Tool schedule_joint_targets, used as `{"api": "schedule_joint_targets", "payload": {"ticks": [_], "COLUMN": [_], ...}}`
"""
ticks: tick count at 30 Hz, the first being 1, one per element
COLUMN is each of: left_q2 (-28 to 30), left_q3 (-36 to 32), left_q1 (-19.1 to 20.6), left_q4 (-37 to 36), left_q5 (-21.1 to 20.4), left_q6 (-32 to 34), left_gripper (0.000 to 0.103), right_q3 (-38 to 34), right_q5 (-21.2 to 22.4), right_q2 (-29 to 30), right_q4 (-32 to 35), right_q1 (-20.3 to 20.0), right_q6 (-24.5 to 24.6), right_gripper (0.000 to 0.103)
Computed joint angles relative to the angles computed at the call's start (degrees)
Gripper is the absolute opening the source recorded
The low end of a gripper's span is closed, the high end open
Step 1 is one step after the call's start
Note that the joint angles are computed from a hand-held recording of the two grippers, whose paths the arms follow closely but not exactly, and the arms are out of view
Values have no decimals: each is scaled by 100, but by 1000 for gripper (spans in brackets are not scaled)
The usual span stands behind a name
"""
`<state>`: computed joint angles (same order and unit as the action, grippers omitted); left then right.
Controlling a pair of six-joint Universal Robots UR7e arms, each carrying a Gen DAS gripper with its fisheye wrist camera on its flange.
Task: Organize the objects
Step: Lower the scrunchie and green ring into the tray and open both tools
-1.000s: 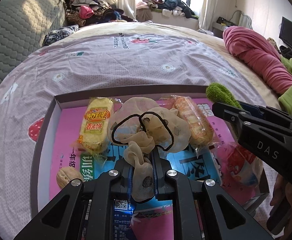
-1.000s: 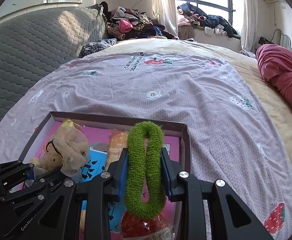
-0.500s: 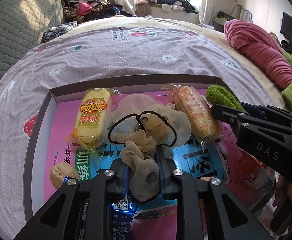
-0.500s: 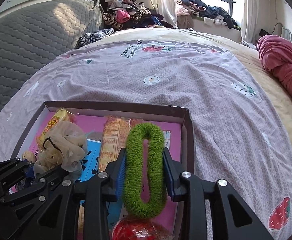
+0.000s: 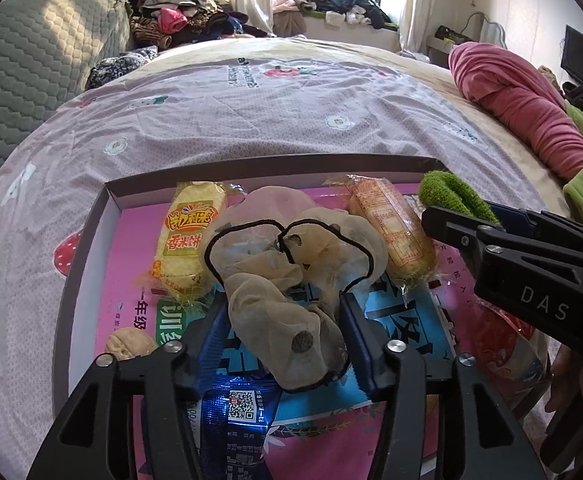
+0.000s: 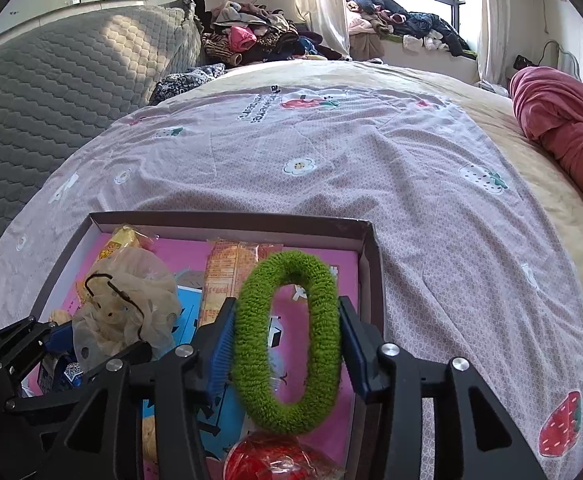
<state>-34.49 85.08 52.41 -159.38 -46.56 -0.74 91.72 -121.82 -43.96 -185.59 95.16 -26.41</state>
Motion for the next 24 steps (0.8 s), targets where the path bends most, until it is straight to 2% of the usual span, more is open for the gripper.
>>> {"api": "schedule_joint_targets", "payload": {"ticks": [4,8,10,24], "left_q2": [-29,-47,-58,-196], "left_q3": [15,30,43,131], "left_q1": [-16,-39,-53,-106], "left_q4": [34,82,72,45], "left_q5": [25,105,163,240], "left_q6": [-6,2,9,-87], "left_gripper": [66,69,76,82], "right_q3": [11,17,14,57], "right_q5": [4,-8,-31,-68], "right_q2": [-13,-23,-17,1], "right_q4": [-41,-59,-87,-455], "right_q1": [11,14,23,76], "right_q6": [-4,-25,-22,-197], "right_gripper": [58,64,66,78]}}
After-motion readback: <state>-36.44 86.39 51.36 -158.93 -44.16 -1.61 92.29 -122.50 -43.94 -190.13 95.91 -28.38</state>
